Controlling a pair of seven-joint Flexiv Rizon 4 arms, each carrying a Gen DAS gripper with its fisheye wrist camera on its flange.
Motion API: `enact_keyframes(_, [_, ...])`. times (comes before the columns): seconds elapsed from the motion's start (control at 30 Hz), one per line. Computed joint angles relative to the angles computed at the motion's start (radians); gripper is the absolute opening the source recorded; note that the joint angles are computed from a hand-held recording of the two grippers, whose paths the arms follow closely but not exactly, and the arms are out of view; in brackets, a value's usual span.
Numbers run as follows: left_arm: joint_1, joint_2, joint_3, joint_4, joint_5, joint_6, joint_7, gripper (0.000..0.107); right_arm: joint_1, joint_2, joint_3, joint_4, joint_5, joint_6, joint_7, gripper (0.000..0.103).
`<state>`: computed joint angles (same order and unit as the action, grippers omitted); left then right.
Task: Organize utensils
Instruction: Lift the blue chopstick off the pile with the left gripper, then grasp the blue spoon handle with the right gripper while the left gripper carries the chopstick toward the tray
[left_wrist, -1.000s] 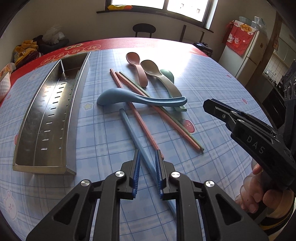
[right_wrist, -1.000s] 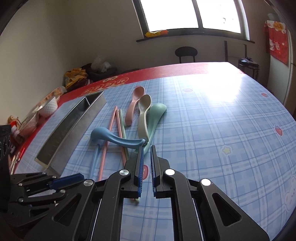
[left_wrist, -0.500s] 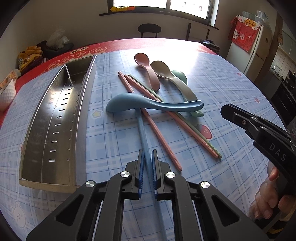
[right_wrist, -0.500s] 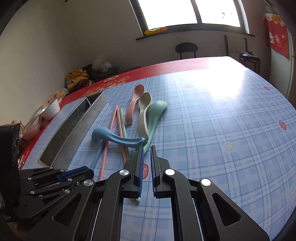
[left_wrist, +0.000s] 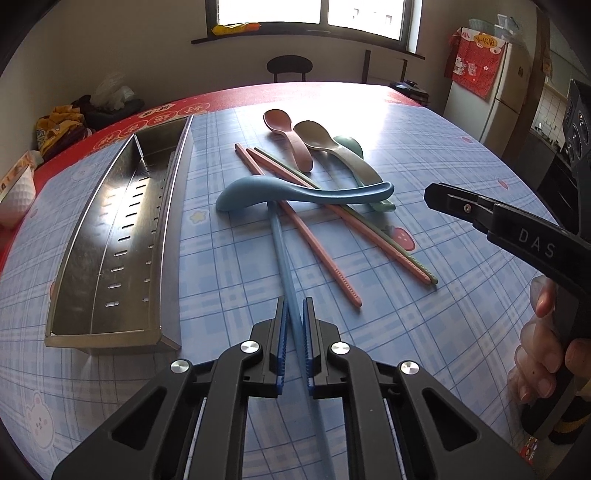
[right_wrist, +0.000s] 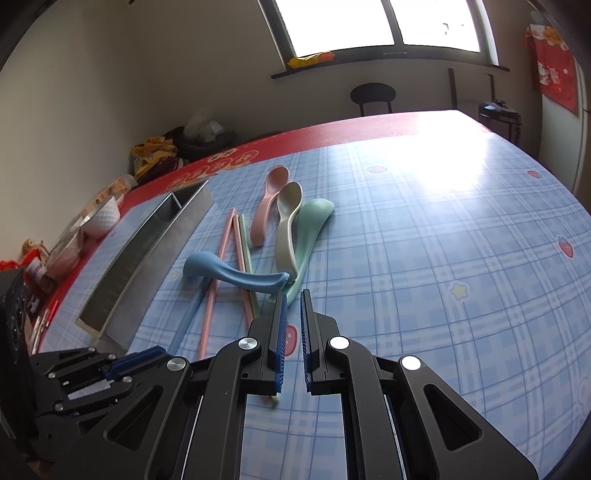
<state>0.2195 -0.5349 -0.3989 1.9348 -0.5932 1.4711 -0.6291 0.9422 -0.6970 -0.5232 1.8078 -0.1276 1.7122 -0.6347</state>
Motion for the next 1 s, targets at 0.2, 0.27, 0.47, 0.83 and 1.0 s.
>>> enact_keyframes(0.2, [0.094, 0.005, -0.109, 0.017, -0.130, -0.040, 0.062, 0.006, -0.042, 0.001, 0.051, -0.013, -0.006, 0.005, -0.010, 0.008])
enact_keyframes(0.27, [0.116, 0.009, -0.148, 0.033, -0.191, -0.011, 0.105, 0.006, -0.061, 0.003, 0.075, -0.016, -0.009, 0.009, -0.019, 0.008])
enact_keyframes(0.47, [0.242, 0.009, -0.343, 0.094, -0.285, 0.110, 0.220, 0.006, -0.071, 0.006, 0.090, -0.028, -0.039, -0.026, -0.022, 0.008])
enact_keyframes(0.83, [0.386, 0.051, -0.454, 0.143, -0.301, 0.054, 0.233, 0.006, -0.014, 0.002, 0.014, -0.032, -0.148, -0.106, 0.036, 0.008])
enact_keyframes(1.0, [0.532, 0.048, -0.633, 0.177, -0.390, 0.099, 0.325, 0.006, -0.013, 0.008, 0.016, -0.043, -0.256, -0.154, 0.020, 0.008])
